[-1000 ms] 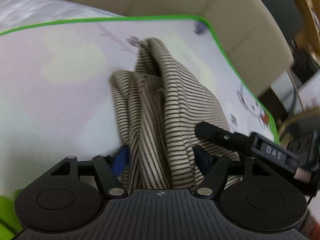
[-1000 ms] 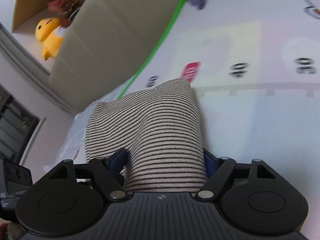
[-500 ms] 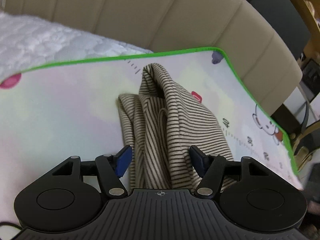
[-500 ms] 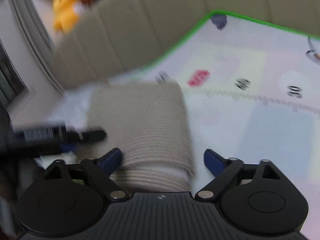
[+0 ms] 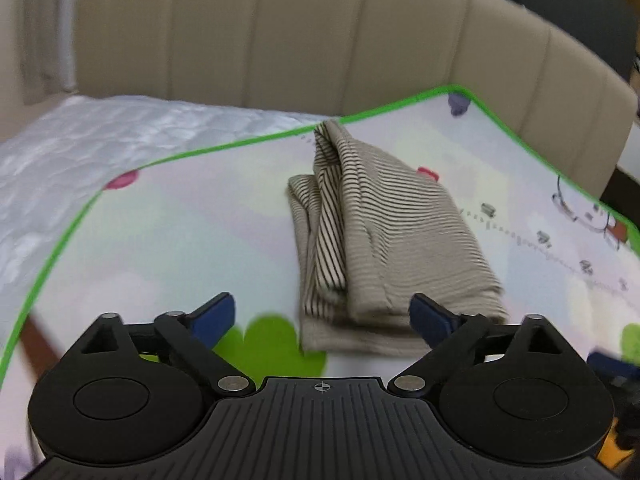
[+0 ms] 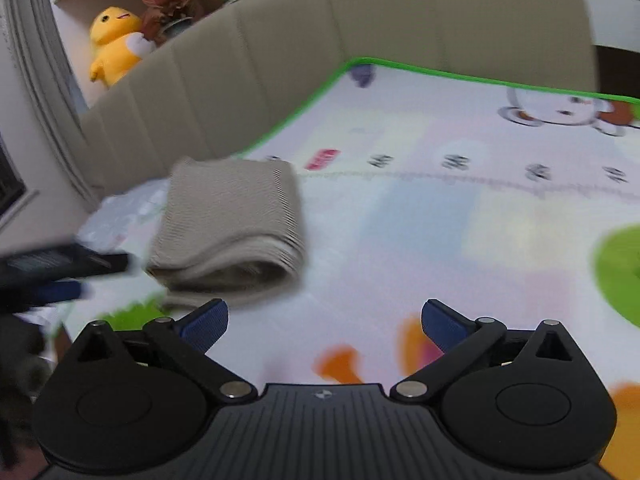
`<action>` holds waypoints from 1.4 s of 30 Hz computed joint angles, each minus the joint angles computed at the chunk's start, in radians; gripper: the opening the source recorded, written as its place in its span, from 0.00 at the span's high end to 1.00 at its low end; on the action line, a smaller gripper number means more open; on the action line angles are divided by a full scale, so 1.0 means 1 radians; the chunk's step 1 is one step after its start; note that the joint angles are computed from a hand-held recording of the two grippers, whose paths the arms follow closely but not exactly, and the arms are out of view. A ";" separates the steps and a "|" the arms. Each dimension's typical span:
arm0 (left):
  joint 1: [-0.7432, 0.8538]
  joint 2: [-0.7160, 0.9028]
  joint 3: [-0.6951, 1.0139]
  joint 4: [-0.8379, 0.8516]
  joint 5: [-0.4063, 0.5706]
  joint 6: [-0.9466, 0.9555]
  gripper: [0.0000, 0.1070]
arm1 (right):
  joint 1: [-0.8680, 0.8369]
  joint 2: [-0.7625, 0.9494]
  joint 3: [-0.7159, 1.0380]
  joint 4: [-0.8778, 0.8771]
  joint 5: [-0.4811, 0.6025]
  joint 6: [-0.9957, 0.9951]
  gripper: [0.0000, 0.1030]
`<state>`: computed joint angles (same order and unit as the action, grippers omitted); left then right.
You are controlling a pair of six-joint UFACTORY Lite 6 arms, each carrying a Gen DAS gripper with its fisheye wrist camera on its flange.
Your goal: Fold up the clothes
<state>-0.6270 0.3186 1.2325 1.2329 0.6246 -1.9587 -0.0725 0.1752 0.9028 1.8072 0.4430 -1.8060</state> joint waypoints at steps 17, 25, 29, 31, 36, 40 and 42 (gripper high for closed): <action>-0.293 0.294 0.200 -0.221 0.376 -0.014 0.04 | 0.029 -0.079 -0.172 0.210 -0.075 -0.328 0.00; -0.301 0.328 0.242 -0.227 0.399 0.010 0.04 | 0.088 -0.068 -0.167 0.346 -0.153 -0.467 0.00; -0.310 0.334 0.251 -0.226 0.409 0.019 0.04 | 0.109 -0.074 -0.174 0.433 -0.180 -0.569 0.00; -0.312 0.335 0.252 -0.224 0.408 0.024 0.04 | 0.090 -0.070 -0.171 0.364 -0.160 -0.497 0.00; -0.315 0.337 0.253 -0.221 0.406 0.030 0.04 | 0.081 -0.071 -0.172 0.340 -0.151 -0.471 0.00; -0.313 0.338 0.254 -0.222 0.404 0.034 0.04 | 0.085 -0.074 -0.174 0.345 -0.153 -0.470 0.00; -0.314 0.340 0.258 -0.225 0.406 0.038 0.04 | 0.085 -0.074 -0.174 0.343 -0.152 -0.466 0.00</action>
